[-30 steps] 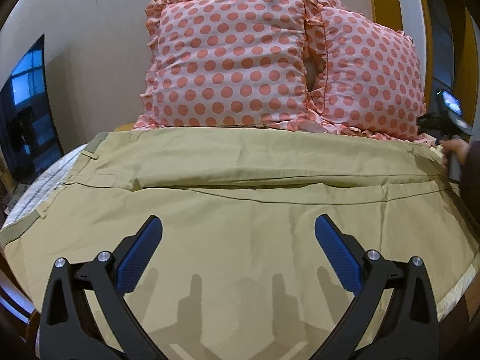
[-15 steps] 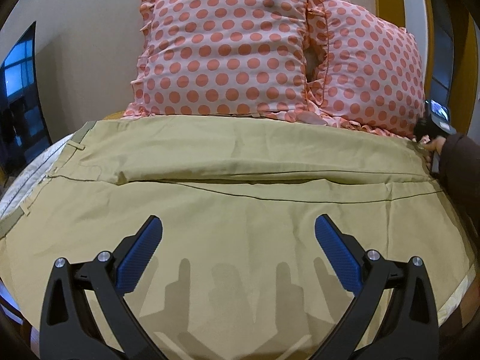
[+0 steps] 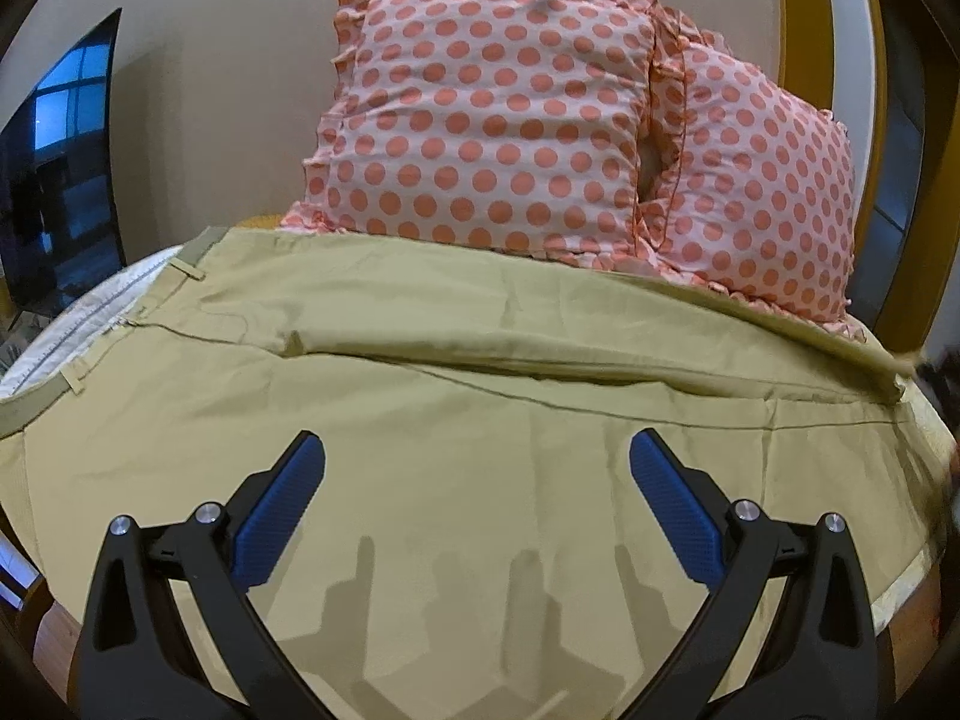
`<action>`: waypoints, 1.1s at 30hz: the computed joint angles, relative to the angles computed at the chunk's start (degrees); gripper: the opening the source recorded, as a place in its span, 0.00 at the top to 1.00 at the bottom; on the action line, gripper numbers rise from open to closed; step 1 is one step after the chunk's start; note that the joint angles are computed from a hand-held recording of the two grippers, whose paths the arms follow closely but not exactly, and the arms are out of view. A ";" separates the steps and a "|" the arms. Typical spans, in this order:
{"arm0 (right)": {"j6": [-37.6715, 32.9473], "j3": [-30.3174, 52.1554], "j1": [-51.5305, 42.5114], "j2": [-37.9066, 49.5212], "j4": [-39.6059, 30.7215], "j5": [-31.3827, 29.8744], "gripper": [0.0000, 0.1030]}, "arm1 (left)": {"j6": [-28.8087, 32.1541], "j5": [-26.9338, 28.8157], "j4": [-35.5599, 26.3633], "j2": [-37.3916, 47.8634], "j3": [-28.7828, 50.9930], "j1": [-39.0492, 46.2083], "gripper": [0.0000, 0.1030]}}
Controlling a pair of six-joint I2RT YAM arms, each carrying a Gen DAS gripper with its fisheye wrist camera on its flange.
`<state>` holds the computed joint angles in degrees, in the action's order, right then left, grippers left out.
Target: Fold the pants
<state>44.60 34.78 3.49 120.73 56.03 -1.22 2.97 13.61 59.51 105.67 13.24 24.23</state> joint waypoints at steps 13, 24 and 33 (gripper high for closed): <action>6.74 2.59 -2.05 5.88 -1.59 -8.12 0.46 | -1.05 1.24 -4.20 -5.44 -0.76 1.02 0.02; 6.62 -15.03 -4.02 6.87 29.63 -5.28 0.98 | -12.62 27.70 -39.01 3.24 31.17 14.40 0.02; 7.24 -15.78 -5.03 7.57 31.70 -7.24 0.98 | -14.00 7.81 -66.18 25.98 71.46 4.20 0.28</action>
